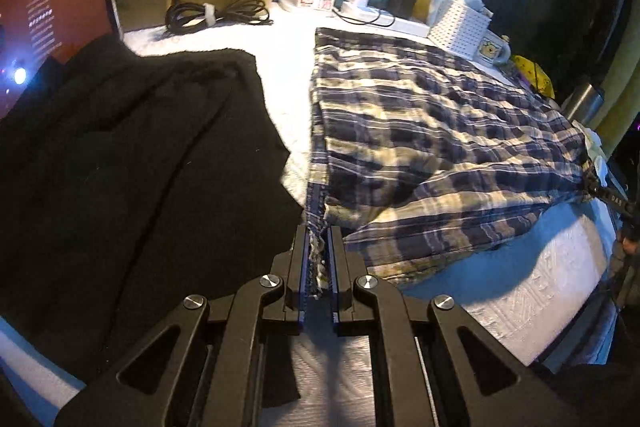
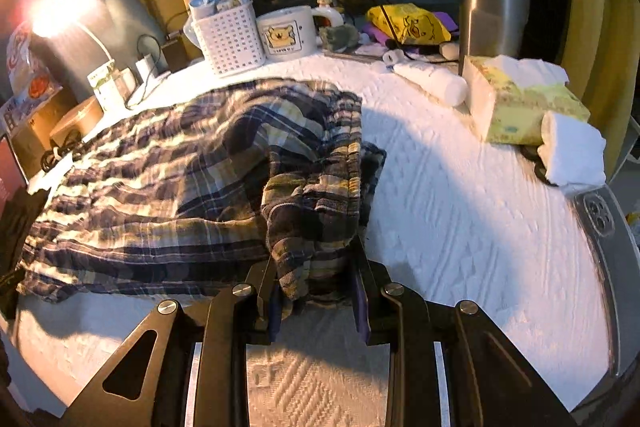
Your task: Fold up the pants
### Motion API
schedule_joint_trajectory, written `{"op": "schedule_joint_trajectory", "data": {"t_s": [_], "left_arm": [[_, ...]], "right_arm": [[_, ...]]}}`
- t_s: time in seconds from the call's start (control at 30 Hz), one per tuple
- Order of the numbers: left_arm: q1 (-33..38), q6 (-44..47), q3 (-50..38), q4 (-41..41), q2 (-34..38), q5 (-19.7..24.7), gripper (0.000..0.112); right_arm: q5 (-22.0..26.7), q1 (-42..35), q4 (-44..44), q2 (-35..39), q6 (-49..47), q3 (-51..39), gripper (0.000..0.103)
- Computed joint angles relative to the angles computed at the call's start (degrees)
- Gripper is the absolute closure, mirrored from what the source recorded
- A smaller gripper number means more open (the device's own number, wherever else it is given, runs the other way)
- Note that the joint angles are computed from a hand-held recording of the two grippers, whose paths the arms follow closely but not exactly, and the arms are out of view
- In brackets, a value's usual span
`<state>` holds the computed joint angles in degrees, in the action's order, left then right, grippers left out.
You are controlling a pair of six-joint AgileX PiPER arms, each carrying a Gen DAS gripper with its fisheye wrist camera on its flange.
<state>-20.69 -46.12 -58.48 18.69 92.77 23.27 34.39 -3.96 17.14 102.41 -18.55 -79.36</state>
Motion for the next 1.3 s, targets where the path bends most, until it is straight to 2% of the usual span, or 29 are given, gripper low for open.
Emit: {"op": "schedule_joint_trajectory", "data": {"t_s": [0.1, 0.2, 0.23, 0.27, 0.37, 0.5, 0.57, 0.6, 0.63, 0.83, 0.93, 1.03, 1.17, 1.3], "left_arm": [[-1.2, -8.1, -0.9, 8.6, -0.1, 3.2, 0.105], [-0.2, -9.0, -0.7, 9.2, -1.6, 2.9, 0.105], [-0.3, -9.6, -0.8, 10.3, -1.9, 3.0, 0.105], [-0.4, -9.8, -1.1, 10.9, -2.2, 2.8, 0.105], [-0.4, -7.2, -3.5, 10.1, -1.5, 2.4, 0.105], [0.0, 1.5, -10.4, 4.3, 2.9, 3.5, 0.104], [0.3, 7.2, -14.6, 0.3, 6.1, 4.8, 0.091], [0.4, 8.5, -16.7, -0.3, 7.7, 5.3, 0.076], [0.5, 9.5, -18.1, -1.0, 8.9, 5.2, 0.069], [0.4, 18.2, -29.0, -6.7, 15.5, 8.7, 0.069], [0.1, 23.7, -35.9, -9.2, 20.0, 11.8, 0.069], [0.4, 26.5, -42.9, -10.6, 24.2, 15.2, 0.069], [2.0, 29.1, -50.9, -10.9, 28.3, 18.8, 0.069], [4.6, 31.6, -60.4, -10.6, 33.5, 23.1, 0.069]], "right_arm": [[-0.1, 0.4, -1.9, 0.1, 1.5, -0.2, 0.074], [-0.6, 0.4, -4.5, -0.7, 3.9, 0.0, 0.056], [-1.0, 0.4, -5.5, -1.2, 4.9, 0.3, 0.047], [-1.2, 0.0, -5.5, -1.7, 5.1, 0.6, 0.044], [-1.1, -0.9, -4.8, -3.0, 4.4, 0.8, 0.044], [-1.7, -1.2, -4.5, -3.8, 3.9, 0.5, 0.044], [-1.9, -1.1, -4.1, -3.5, 4.2, -0.4, 0.044], [-2.0, -1.1, -4.2, -3.3, 4.6, -0.9, 0.044], [-2.2, -0.9, -4.5, -3.2, 5.1, -1.3, 0.044], [-3.8, 0.1, -3.5, -2.8, 3.6, -3.4, 0.045], [-2.9, 1.2, -2.0, -1.3, 1.2, -5.9, 0.053], [-1.8, 2.5, -1.6, 1.1, 0.1, -9.0, 0.053], [0.2, 3.8, -4.9, 5.2, 1.1, -16.6, 0.054], [5.2, 3.1, -8.2, 12.2, 2.0, -30.2, 0.054]]}}
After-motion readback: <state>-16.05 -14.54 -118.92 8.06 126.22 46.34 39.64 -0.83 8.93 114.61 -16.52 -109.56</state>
